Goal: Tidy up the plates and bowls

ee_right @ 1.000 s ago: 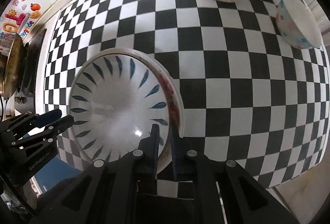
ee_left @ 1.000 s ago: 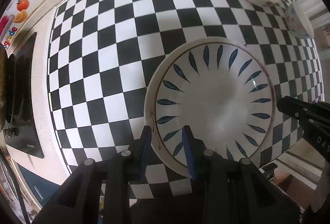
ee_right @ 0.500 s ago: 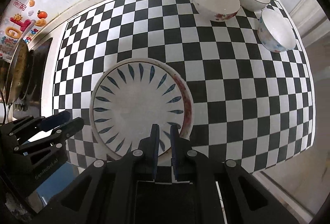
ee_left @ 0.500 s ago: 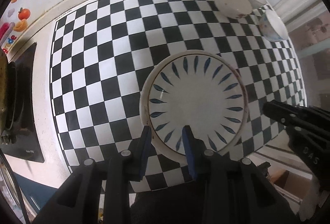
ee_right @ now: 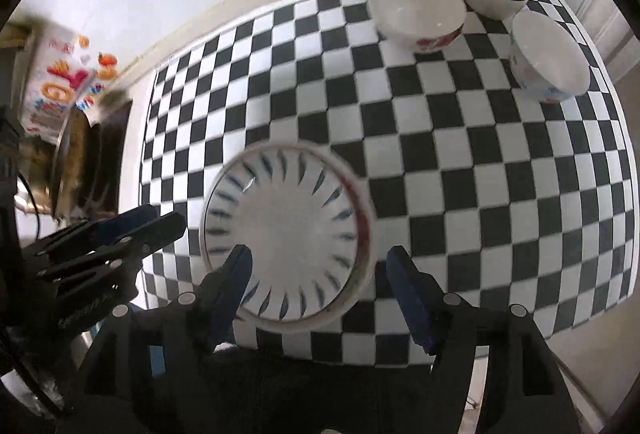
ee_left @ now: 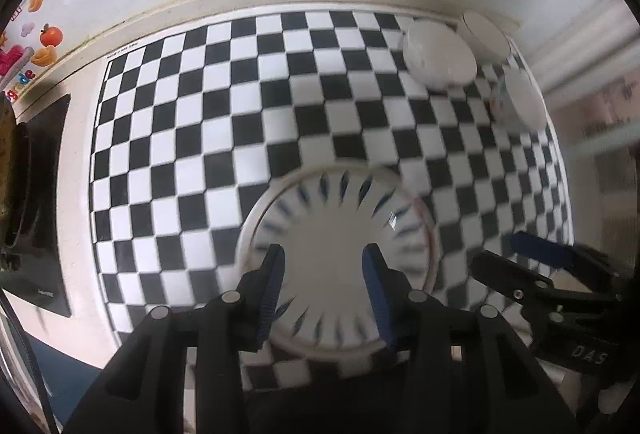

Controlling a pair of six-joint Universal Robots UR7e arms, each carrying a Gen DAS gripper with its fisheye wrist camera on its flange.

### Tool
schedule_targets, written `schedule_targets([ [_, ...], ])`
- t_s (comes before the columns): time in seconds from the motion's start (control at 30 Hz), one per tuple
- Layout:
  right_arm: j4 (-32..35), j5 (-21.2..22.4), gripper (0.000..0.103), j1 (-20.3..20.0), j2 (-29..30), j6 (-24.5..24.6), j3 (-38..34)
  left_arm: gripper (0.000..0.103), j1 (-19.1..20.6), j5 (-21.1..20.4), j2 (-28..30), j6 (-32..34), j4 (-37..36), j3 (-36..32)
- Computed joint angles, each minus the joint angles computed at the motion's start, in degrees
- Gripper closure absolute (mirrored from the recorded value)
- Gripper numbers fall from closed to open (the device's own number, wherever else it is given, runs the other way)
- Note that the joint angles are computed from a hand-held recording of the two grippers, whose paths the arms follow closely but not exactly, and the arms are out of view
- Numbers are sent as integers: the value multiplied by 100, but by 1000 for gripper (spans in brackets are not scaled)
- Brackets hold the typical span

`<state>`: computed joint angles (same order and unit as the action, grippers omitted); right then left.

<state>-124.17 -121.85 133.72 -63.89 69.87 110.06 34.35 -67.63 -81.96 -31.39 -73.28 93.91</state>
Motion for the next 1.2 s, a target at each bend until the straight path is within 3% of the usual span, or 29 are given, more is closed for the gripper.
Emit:
schedule_targets([
  [0.13, -400, -236, 31, -387, -688, -398, 430, 65, 122, -38, 646, -256, -521, -284],
  [0.27, -864, -268, 32, -1247, -1298, -1026, 793, 65, 384, -257, 1439, -233, -1060, -707],
  [0.4, -1289, 32, 51, -2124, -1397, -1815, 826, 65, 652, -178, 2408, -3, -1189, -1325],
  [0.6, -1496, 594, 66, -2948, -1186, -2268, 726, 65, 1049, -494, 3495, 31, -1033, -2134],
  [0.73, -1345, 592, 76, -3208, -1019, -2255, 640, 67, 1079, -388, 3911, 291, -948, -2323],
  [0.8, -1423, 630, 80, -3320, -998, -2208, 679, 74, 1052, -327, 4009, 511, -966, -2294],
  [0.83, -1446, 639, 81, -3341, -984, -2204, 677, 83, 1037, -314, 4032, 608, -1010, -2248],
  [0.87, -1431, 600, 83, -3352, -961, -2234, 649, 84, 1013, -258, 4046, 641, -986, -2217],
  [1.0, -1180, 203, 86, -3205, -885, -2241, 514, 87, 905, -169, 3844, 755, -1206, -1896],
  [1.2, -1162, 233, 87, -3001, -1108, -2311, 659, 87, 617, -200, 3205, 609, -1500, -1261],
])
